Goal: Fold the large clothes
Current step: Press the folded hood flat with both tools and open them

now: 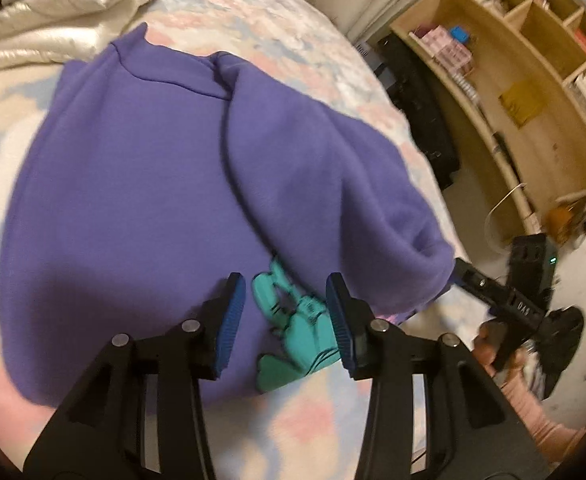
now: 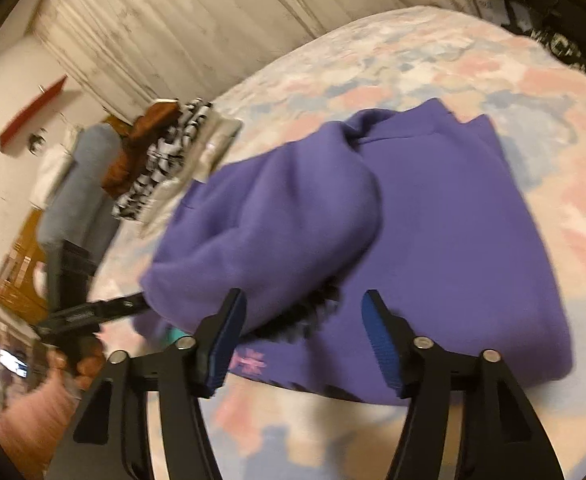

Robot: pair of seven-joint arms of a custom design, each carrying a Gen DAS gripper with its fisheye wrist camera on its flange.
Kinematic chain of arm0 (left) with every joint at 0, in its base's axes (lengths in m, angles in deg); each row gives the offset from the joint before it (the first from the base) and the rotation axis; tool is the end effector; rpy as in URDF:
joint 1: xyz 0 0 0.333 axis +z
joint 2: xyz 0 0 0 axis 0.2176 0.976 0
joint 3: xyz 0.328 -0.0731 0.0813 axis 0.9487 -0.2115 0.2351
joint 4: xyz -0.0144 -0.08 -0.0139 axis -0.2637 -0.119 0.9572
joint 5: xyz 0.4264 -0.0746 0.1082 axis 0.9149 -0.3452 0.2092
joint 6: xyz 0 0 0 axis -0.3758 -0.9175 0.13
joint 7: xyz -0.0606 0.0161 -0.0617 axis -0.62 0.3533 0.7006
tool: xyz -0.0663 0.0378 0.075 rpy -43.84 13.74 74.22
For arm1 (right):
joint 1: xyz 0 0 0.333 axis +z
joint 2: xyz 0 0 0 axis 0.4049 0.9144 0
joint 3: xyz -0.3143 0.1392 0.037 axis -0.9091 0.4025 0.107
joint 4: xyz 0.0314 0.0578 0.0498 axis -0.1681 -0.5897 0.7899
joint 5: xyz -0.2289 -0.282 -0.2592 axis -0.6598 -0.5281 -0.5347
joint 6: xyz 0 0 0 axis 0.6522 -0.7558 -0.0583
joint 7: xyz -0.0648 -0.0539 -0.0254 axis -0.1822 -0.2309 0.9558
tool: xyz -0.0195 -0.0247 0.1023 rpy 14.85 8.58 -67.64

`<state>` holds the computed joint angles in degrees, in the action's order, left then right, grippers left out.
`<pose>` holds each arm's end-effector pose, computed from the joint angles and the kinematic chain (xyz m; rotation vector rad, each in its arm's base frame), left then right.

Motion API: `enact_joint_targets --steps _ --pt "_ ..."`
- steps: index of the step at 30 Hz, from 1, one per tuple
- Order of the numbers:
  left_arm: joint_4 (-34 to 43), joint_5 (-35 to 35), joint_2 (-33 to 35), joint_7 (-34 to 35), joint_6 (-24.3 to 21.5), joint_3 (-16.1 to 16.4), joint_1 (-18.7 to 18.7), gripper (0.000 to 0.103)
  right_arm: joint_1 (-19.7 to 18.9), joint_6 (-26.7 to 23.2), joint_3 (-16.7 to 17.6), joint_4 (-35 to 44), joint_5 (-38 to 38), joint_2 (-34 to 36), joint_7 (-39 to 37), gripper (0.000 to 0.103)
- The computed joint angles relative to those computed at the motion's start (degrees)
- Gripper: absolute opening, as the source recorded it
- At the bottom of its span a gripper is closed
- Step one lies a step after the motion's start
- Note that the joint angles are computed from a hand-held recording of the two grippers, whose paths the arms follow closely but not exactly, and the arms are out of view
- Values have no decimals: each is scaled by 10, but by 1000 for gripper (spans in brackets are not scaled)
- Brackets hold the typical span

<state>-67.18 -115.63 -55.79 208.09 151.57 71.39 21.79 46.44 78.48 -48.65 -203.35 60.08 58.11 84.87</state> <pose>0.7319 -0.0425 0.5911 1.2532 -2.2469 1.0151 0.4474 0.2365 0.6194 -1.1688 2.0175 -0.2399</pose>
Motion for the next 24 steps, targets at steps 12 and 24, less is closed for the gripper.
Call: enact_joint_targets --steps 12,24 --pt "18 -65 44 -29 23 -30 -8 39 15 99 -38 38 77 92 -41 69" --pt "-47 172 -47 -191 184 10 -108 3 -36 -57 25 169 -44 165 53 16"
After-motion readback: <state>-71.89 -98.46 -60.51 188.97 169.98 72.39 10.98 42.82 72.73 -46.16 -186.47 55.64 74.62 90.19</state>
